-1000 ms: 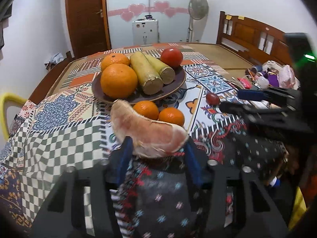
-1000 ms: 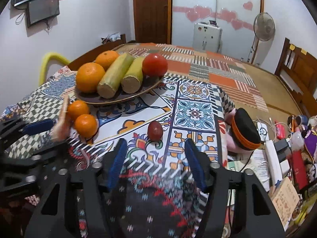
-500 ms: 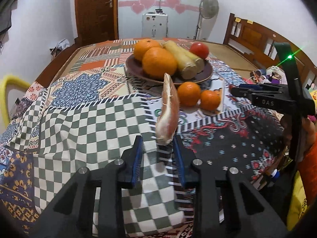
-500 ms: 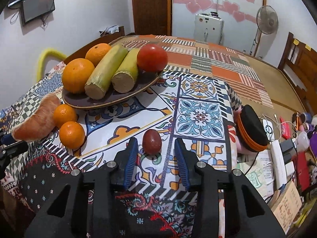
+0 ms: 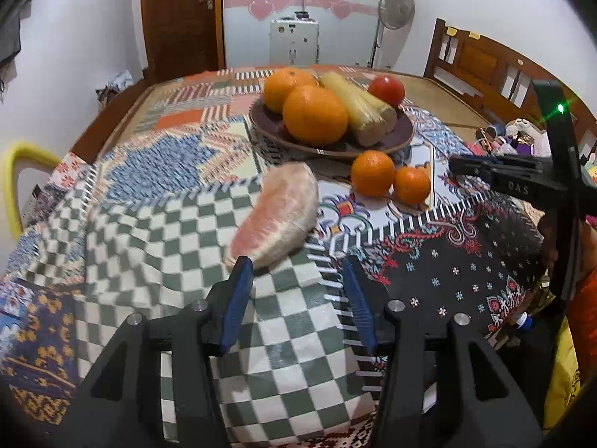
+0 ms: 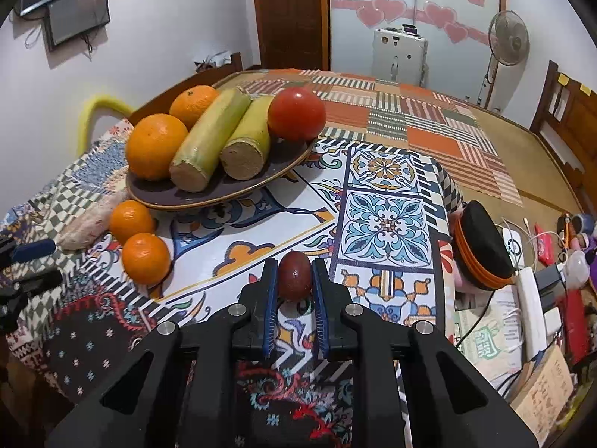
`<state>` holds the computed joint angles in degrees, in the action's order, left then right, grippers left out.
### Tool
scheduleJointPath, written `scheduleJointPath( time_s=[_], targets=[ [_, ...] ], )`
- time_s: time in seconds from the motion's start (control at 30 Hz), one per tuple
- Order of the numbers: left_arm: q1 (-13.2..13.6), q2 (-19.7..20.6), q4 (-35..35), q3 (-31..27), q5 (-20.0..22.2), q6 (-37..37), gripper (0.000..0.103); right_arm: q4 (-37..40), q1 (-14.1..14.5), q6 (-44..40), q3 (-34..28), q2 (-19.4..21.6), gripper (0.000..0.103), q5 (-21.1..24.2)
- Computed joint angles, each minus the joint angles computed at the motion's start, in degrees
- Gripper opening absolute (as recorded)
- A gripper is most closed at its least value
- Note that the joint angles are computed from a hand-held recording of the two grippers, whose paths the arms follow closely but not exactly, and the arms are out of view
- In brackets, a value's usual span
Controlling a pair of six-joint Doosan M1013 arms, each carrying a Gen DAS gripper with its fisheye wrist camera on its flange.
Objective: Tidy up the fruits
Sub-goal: 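Lift and carry the pomelo segment with the left gripper while the right gripper carries the date to the plate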
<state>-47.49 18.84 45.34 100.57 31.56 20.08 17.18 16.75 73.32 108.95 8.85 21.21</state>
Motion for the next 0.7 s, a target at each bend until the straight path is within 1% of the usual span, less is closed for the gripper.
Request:
scheduleJointPath(
  time_s=[0.07, 0.1, 0.2, 0.3, 0.47, 0.63, 0.67, 0.7],
  targets=[
    [-0.1, -0.3, 2.2, -0.2, 0.8, -1.2, 0.055, 1.9, -0.1, -1.6, 0.6, -0.6, 0.016, -0.5],
    [0.0, -0.2, 2.9, -0.5, 1.3, -1.4, 0.06, 3.1, -0.2, -2.7, 1.0, -1.0, 0.016, -0.9],
    [0.4, 0.4, 3.2, -1.5, 2.2, -0.4, 0.062, 5.3, -0.3, -4.9, 1.7, -1.9, 0.016, -1.6],
    [1.7, 1.7, -1.4, -3.4, 2.2, 5.0, 0.063, 9.7, -0.5, -9.4, 2.4, -2.8, 0.016, -2.2],
    [3.3, 4.3, -8.8, -6.6, 3.2, 13.9, 0.063, 14.8, -0.5, -15.0, 3.1, -3.8, 0.016, -2.9],
    [4.2, 6.0, -13.7, -8.8, 4.4, 19.1, 0.062, 19.6, -0.5, -20.4, 3.2, -3.7, 0.016, -3.0],
    [4.6, 6.0, -14.6, -8.6, 3.2, 19.2, 0.062, 20.4, -0.5, -21.2, 3.1, -3.6, 0.016, -2.9],
    [5.1, 6.0, -16.9, -8.7, 2.3, 20.4, 0.059, 21.3, -0.5, -22.2, 3.3, -3.7, 0.016, -2.9]
  ],
)
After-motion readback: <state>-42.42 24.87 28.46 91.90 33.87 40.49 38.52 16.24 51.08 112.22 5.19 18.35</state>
